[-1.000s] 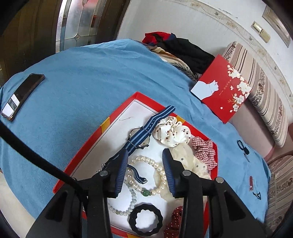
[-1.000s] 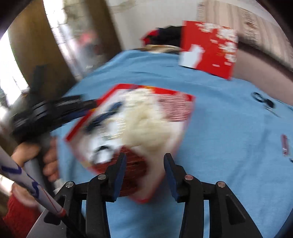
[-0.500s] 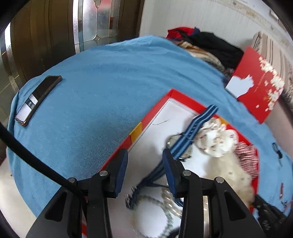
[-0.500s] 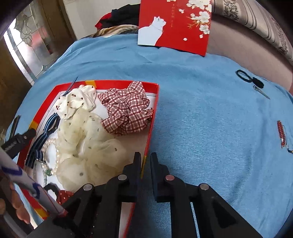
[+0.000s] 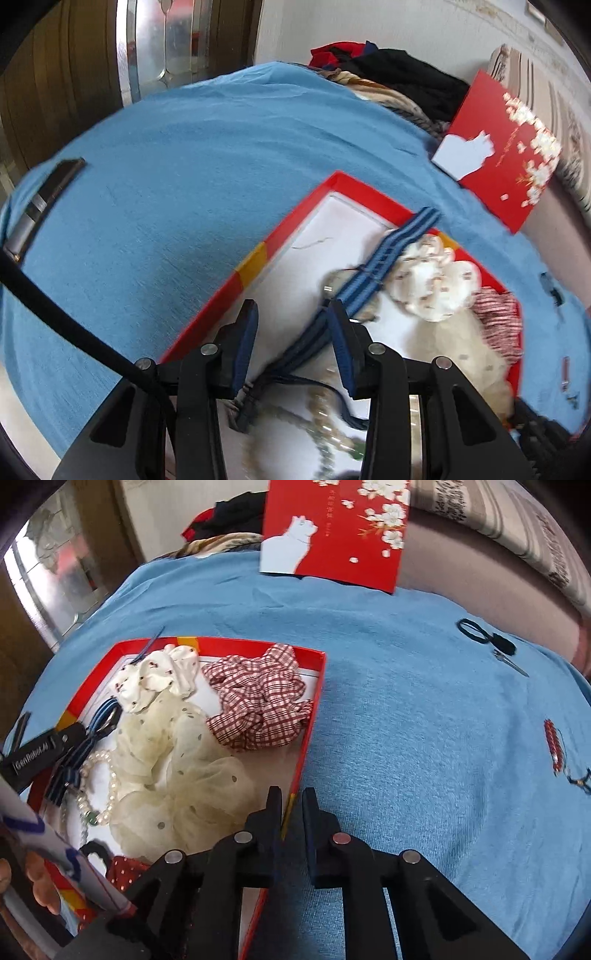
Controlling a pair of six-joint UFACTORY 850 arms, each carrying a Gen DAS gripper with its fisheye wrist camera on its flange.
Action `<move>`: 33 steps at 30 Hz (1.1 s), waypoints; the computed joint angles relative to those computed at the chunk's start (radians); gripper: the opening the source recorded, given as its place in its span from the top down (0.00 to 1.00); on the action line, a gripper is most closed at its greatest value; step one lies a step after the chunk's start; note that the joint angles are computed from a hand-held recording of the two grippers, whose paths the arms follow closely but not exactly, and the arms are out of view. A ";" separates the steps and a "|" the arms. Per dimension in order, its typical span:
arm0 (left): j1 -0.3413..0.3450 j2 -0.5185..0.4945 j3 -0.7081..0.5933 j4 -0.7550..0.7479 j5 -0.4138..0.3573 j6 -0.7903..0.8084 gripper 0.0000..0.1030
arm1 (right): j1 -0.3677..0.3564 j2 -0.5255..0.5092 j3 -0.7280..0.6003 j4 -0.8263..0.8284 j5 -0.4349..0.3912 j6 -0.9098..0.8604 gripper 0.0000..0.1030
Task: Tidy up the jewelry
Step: 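Move both tools back toward the red bead bracelet and black cord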
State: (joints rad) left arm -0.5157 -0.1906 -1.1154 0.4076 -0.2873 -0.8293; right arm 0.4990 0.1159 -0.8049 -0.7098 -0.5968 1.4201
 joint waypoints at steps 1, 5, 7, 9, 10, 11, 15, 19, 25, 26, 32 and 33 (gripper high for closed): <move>0.000 0.013 0.006 -0.026 0.004 0.020 0.63 | 0.004 0.022 0.013 -0.009 0.008 0.008 0.85; -0.030 0.084 0.055 0.146 0.024 -0.146 0.54 | 0.049 0.123 0.072 -0.109 -0.050 0.113 0.63; -0.053 0.112 0.073 0.254 0.010 -0.237 0.51 | 0.072 0.199 0.121 -0.132 -0.093 0.150 0.61; -0.083 0.140 0.088 0.331 -0.014 -0.298 0.49 | 0.078 0.272 0.172 -0.120 -0.124 0.157 0.61; -0.102 0.153 0.094 0.369 -0.024 -0.326 0.49 | 0.081 0.314 0.202 -0.112 -0.147 0.161 0.61; -0.123 0.166 0.102 0.426 -0.032 -0.370 0.49 | 0.084 0.346 0.224 -0.106 -0.168 0.164 0.61; -0.203 0.178 0.105 0.605 -0.088 -0.491 0.48 | 0.088 0.514 0.331 -0.057 -0.300 0.160 0.60; -0.298 0.187 0.112 0.690 -0.137 -0.522 0.48 | 0.082 0.698 0.418 -0.007 -0.423 0.151 0.60; -0.432 0.174 0.091 0.698 -0.195 -0.472 0.46 | 0.082 0.889 0.483 0.004 -0.565 0.129 0.59; -0.450 0.168 0.082 0.683 -0.200 -0.455 0.45 | 0.074 0.914 0.491 0.004 -0.577 0.119 0.59; -0.523 0.114 0.026 0.589 -0.195 -0.350 0.44 | -0.009 1.004 0.527 0.006 -0.574 0.053 0.58; -0.528 0.100 0.014 0.555 -0.189 -0.323 0.44 | -0.034 1.019 0.533 0.009 -0.567 0.034 0.58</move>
State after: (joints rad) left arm -1.0442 -0.0907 -1.1012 0.9631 -0.4763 -1.1518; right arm 0.4655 1.1348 -0.2722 -0.7011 -1.1638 1.4546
